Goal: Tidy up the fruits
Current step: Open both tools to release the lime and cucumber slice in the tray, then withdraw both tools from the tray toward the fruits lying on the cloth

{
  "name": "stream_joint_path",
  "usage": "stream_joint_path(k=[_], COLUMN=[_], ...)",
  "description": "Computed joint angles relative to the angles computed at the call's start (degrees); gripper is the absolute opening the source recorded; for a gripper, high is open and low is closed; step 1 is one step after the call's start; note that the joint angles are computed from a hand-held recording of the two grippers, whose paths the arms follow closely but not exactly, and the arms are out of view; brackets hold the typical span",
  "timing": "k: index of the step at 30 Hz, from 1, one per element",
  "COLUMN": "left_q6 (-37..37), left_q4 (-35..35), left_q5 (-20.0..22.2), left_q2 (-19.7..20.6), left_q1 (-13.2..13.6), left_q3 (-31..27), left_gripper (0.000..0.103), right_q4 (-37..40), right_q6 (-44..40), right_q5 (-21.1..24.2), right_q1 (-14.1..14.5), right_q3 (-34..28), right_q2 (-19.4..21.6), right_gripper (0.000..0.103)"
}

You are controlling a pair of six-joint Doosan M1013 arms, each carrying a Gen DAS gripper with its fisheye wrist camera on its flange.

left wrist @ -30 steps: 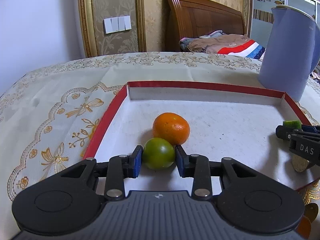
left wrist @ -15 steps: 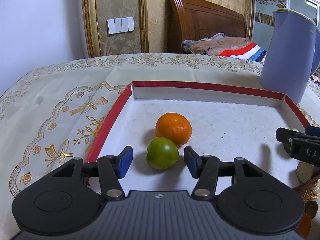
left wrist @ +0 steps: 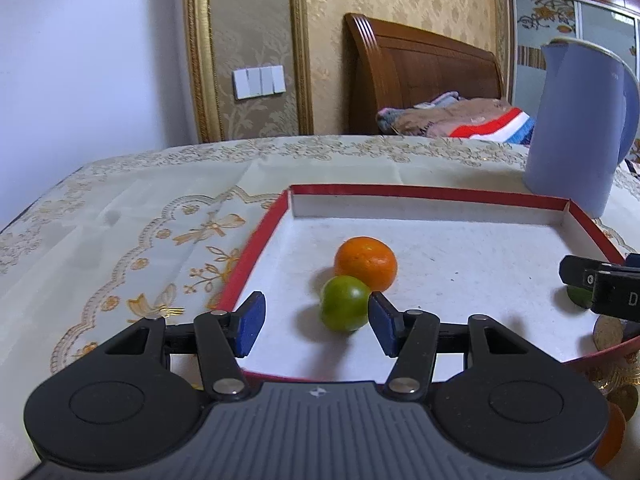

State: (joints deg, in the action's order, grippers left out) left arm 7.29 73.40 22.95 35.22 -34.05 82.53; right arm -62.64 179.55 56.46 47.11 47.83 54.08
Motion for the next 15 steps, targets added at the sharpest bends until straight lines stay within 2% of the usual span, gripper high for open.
stream_joint_path(k=[3, 8, 15], left_q6=[-5.5, -11.1, -22.4], left_q4=[5.5, 10.0, 20.6], left_q5=[0.3, -0.7, 0.8], left_q2=[-0.9, -2.6, -5.2], left_q1=[-0.2, -0.1, -0.3], left_q3=[1.7, 4.5, 9.5], left_gripper=[0.056, 0.056, 0.056], right_q4=[-2.2, -7.0, -10.5], right_q6=[2.6, 6.5, 13.4], right_q5=[0.7, 3.3, 0.5], right_q1=[0.6, 1.9, 3.4], right_q3=[1.1, 3.3, 9.7], right_q2=[-0.5, -1.3, -4.3], right_gripper=[0.098, 0.099, 0.099])
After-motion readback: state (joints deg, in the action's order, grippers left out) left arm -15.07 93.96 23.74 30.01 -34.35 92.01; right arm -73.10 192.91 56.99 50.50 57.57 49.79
